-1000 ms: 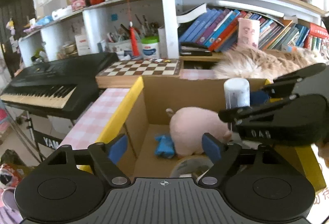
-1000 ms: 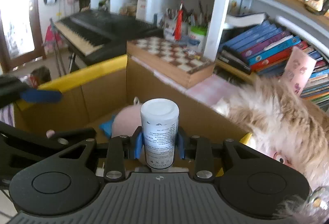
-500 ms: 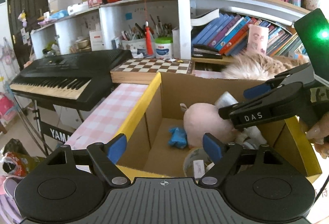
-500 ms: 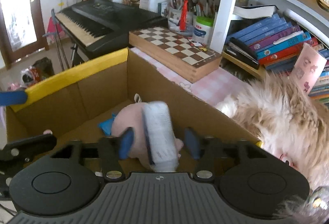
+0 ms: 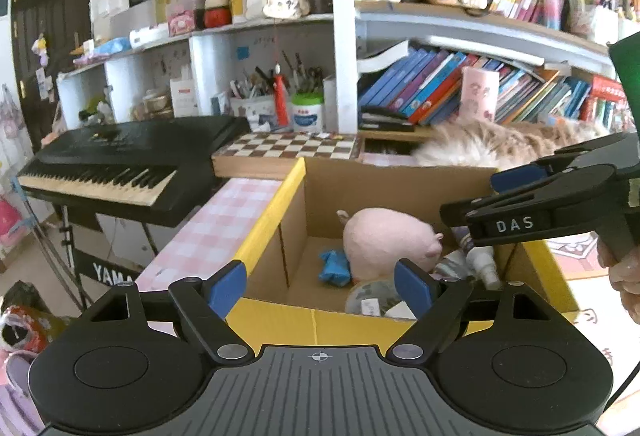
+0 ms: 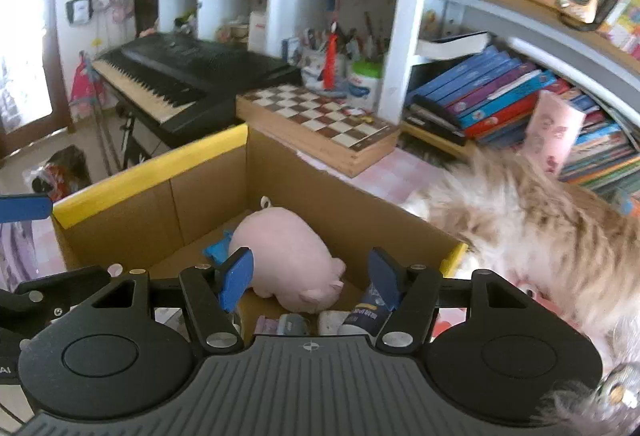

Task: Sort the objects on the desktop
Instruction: 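Lower both tools into the yellow box and open them, releasing bottle and box, then raise both open tools out of the yellow box and back away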

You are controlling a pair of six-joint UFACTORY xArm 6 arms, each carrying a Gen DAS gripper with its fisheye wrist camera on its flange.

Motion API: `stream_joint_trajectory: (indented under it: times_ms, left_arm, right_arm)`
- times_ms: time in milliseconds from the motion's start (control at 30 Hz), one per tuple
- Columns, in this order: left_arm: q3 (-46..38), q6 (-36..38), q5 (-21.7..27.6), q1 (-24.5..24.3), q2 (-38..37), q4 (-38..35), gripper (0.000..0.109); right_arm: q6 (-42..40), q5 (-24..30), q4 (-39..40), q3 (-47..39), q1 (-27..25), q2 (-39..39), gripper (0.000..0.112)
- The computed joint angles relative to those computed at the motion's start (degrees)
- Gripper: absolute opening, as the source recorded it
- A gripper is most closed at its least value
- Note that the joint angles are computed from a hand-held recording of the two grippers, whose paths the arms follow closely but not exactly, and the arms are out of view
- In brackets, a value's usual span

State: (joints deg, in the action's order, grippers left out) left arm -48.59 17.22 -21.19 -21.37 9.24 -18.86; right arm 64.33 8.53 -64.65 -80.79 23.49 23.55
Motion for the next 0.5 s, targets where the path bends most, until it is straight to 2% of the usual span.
stream_joint_trajectory:
  times_ms: [133, 267, 400, 500]
  left_arm:
    - [3.50, -9.46, -1.43, 2.34, -2.39, 11.46, 0.084]
    - [6.45, -18.09, -2.76, 4.85, -4.35, 22.88, 0.085]
    - [9.11, -26.93, -3.72, 7.71, -6.60, 35.09, 0.086]
    - [11.25, -31.42, -4.92, 9.45, -8.59, 41.68, 0.086]
  right_arm:
    - [15.09, 3.17, -12.39, 4.09, 1.00, -5.03, 0.061]
    - [27.27, 8.84, -20.48, 9.44, 3.08, -10.49, 0.061]
    - [35.43, 15.66, -22.84, 16.36, 5.97, -16.87, 0.061]
    - [39.75, 21.45, -22.13, 21.60, 8.97, -21.57, 0.061]
